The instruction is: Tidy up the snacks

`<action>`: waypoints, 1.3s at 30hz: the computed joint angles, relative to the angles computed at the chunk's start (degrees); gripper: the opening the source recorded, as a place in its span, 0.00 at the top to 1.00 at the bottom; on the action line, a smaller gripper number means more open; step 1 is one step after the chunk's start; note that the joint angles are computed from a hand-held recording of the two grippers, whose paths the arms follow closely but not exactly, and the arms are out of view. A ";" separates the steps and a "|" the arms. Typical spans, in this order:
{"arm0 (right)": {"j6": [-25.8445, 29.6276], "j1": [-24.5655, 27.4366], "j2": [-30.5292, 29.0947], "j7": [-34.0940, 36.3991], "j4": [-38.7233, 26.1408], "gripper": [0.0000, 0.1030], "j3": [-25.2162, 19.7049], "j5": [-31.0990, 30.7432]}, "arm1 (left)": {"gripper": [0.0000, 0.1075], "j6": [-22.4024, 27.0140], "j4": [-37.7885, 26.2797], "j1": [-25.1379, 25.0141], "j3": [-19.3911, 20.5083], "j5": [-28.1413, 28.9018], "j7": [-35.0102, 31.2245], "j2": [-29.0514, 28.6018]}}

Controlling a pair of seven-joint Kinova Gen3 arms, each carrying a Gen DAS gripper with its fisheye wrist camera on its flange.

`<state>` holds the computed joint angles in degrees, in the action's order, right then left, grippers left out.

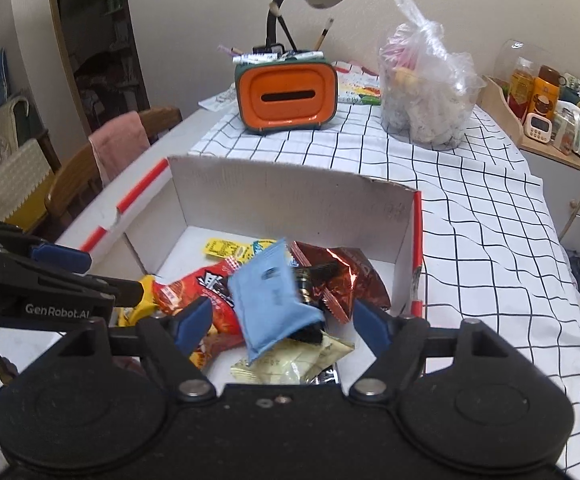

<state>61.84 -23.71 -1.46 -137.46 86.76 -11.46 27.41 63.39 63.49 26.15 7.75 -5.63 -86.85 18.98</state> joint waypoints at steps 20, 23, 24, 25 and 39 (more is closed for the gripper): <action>2.98 -0.69 -7.67 -11.16 0.85 0.00 -8.86 4.43 | 0.22 -5.27 11.83 -6.28 1.98 8.53 -6.65 -13.60; 4.46 -0.70 -8.46 -13.39 0.48 0.00 -10.76 5.52 | 0.19 -5.69 13.60 -7.08 2.01 9.62 -7.37 -15.80; 5.54 -0.74 -8.56 -14.41 0.21 0.00 -11.66 6.25 | 0.18 -5.88 14.16 -7.42 1.99 10.11 -7.92 -16.50; 6.47 -0.87 -8.73 -15.34 0.02 0.00 -12.41 6.84 | 0.15 -5.87 14.60 -7.76 1.95 10.68 -8.50 -17.13; 12.40 -1.54 -11.36 -23.10 -0.89 0.00 -19.29 11.40 | 0.06 -4.93 18.67 -10.52 1.44 14.87 -9.64 -23.17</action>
<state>74.24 -25.26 -12.82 -160.56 85.87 -30.75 38.81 58.46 82.16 15.62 9.19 9.24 -96.49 -4.18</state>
